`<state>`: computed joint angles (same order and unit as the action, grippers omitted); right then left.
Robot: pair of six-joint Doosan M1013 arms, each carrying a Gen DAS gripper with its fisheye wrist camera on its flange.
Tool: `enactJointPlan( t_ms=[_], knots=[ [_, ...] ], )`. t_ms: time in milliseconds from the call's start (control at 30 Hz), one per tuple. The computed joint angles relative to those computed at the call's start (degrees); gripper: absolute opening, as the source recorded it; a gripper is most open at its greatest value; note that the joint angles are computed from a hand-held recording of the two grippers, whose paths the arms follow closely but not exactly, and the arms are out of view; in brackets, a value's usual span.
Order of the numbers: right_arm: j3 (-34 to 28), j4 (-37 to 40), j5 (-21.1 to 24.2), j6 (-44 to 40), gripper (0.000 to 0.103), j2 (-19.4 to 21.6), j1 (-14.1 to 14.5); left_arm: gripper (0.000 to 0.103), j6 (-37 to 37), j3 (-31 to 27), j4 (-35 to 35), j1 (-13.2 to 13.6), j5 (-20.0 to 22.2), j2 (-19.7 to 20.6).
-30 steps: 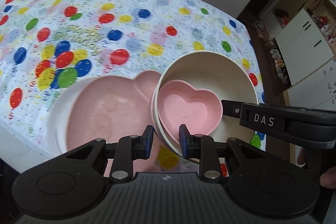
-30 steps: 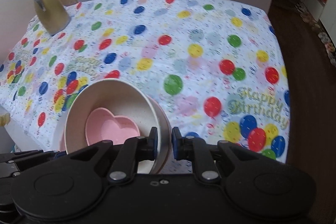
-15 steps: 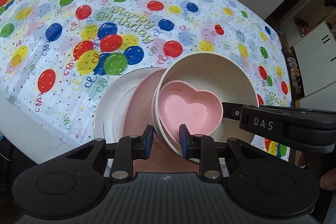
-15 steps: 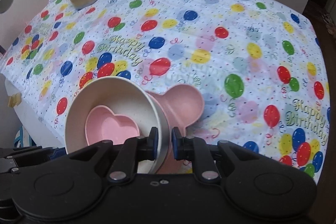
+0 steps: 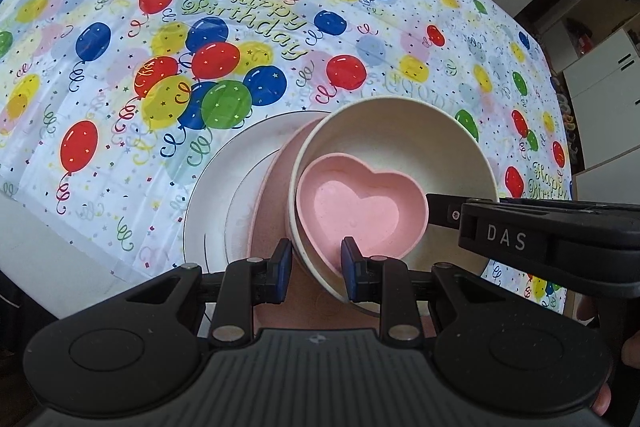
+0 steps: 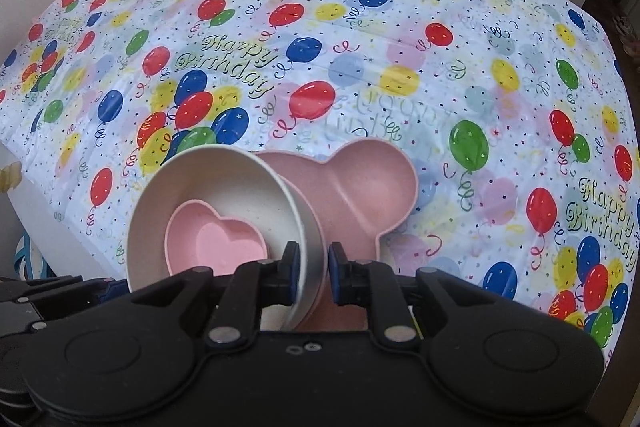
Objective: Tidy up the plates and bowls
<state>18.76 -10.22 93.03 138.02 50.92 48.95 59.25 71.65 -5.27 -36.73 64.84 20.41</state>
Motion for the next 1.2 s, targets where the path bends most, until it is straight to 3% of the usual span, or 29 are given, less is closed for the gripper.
enactJointPlan(
  t_ms=[533,800,1033,1100,1200],
  knots=[
    [-0.54,0.41,0.99,2.58,0.02,0.6,-0.15,0.025,2.89,0.31,-1.96,0.85,-1.12,0.28],
    [4.62,-1.54,-3.64,5.37,0.024,-2.62,0.36,0.026,5.11,1.3,-0.85,0.67,-2.81,-0.77],
    [10.77,-5.65,-8.87,6.53,0.035,-6.83,1.63,0.031,4.15,3.64,3.13,-0.11,-5.91,-3.36],
    [13.01,-6.22,-10.97,6.98,0.037,-8.34,1.9,0.042,3.22,4.31,5.21,-0.62,-6.48,-4.13],
    [15.65,-8.0,-13.28,6.56,0.042,-10.18,2.63,0.048,0.93,5.59,8.35,-1.44,-7.69,-5.35]
  ],
)
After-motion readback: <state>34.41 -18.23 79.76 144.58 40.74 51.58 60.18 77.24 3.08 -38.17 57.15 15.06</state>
